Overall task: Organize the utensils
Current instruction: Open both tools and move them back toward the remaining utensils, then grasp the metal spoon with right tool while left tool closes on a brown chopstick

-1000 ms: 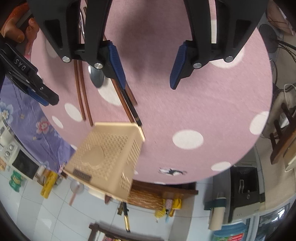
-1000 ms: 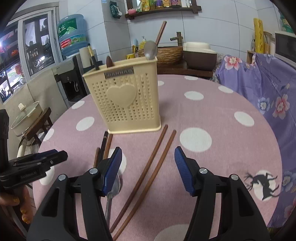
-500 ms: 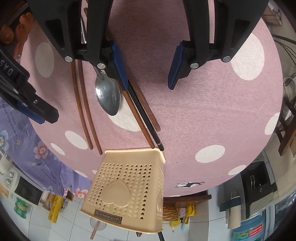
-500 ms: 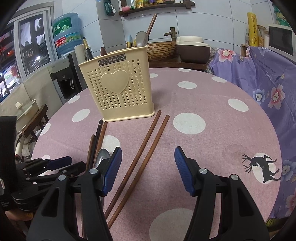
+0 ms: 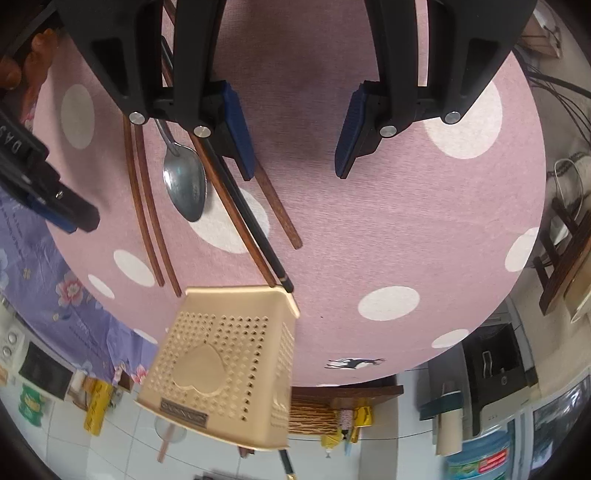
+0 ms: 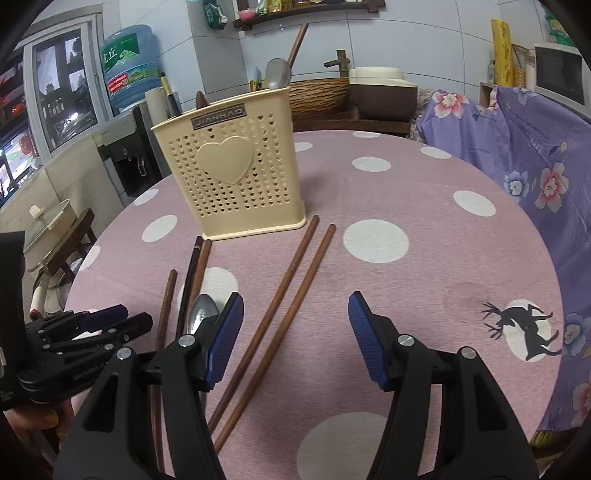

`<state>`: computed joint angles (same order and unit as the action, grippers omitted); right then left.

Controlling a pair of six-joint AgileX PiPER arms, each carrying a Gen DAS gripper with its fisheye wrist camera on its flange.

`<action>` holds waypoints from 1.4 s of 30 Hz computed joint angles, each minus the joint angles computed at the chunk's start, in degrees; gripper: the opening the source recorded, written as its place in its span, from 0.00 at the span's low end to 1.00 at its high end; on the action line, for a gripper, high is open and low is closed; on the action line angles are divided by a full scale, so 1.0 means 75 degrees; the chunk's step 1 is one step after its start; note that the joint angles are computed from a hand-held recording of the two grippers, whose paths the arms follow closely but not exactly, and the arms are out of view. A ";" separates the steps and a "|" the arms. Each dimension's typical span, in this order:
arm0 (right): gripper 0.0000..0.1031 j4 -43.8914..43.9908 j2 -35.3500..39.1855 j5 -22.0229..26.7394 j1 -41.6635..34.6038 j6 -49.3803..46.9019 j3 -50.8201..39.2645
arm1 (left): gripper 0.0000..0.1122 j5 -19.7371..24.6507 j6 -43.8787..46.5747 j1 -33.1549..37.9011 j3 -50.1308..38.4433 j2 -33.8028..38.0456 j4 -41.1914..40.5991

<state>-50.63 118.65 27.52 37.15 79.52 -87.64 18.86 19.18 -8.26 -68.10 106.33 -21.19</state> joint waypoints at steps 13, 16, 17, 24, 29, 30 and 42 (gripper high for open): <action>0.58 0.3523 0.1636 0.0703 0.0314 -0.3795 -0.2772 | 0.40 -0.0124 0.0410 0.0375 0.0108 -0.0037 -0.0692; 0.58 0.3601 0.2111 0.1348 0.0382 -0.3868 -0.3574 | 0.40 -0.0074 0.0493 0.0499 0.0097 -0.0022 -0.0812; 0.58 0.3716 0.2234 0.1474 0.0381 -0.3941 -0.3769 | 0.40 -0.0064 0.0548 0.0531 0.0098 -0.0023 -0.0868; 0.54 0.3543 0.2721 0.2162 0.0485 -0.3860 -0.4545 | 0.40 0.0026 0.0970 0.0663 0.0034 0.0049 -0.1227; 0.47 0.3580 0.2694 0.2085 0.0451 -0.3874 -0.4502 | 0.40 0.0083 0.1155 0.0673 0.0000 0.0088 -0.1393; 0.44 0.3562 0.2711 0.2111 0.0467 -0.3892 -0.4542 | 0.40 0.0094 0.1190 0.0679 -0.0004 0.0091 -0.1432; 0.37 0.3567 0.2650 0.1949 0.0443 -0.3874 -0.4402 | 0.40 0.0060 0.1112 0.0614 -0.0003 0.0110 -0.1362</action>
<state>-23.88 138.52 42.14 40.48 50.46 -120.65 19.31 27.52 -3.66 -68.12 107.15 -31.41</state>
